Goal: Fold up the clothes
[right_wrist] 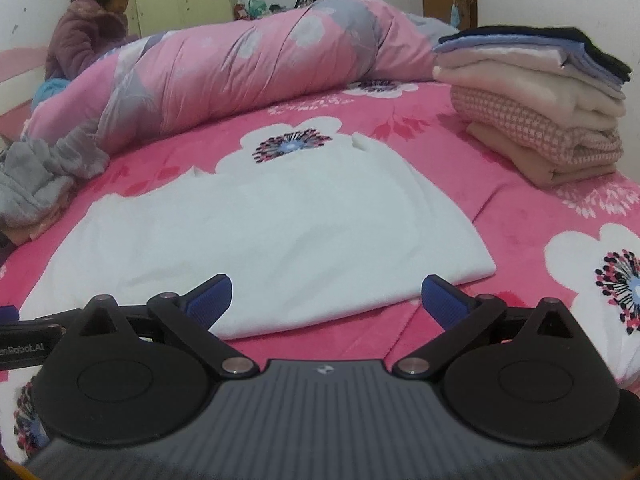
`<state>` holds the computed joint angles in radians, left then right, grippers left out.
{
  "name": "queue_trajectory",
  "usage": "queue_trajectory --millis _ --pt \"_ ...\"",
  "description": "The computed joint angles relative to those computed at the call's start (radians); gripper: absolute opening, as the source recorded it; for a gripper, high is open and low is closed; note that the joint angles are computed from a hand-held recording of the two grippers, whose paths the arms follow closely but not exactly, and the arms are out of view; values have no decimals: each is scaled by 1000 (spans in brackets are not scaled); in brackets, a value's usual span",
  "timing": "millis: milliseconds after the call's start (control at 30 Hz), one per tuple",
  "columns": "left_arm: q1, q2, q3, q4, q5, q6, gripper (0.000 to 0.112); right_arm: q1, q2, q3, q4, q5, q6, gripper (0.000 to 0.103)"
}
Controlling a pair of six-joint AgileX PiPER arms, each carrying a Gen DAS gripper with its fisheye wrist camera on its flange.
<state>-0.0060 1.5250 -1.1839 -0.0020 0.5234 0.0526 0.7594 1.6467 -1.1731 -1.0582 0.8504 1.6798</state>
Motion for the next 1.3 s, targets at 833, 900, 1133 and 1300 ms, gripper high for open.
queue_trajectory --millis 833,900,1133,1300 --pt "-24 0 -6 114 33 -134 103 -26 14 -13 100 -82 -98 102" --pt "-26 -3 -3 126 30 -146 103 -26 12 -8 104 -86 -95 102" --pt "-33 -14 11 154 27 -171 103 -21 7 8 118 -94 -83 102" --pt "-34 -24 19 165 25 -180 103 -18 3 15 120 -98 -82 102"
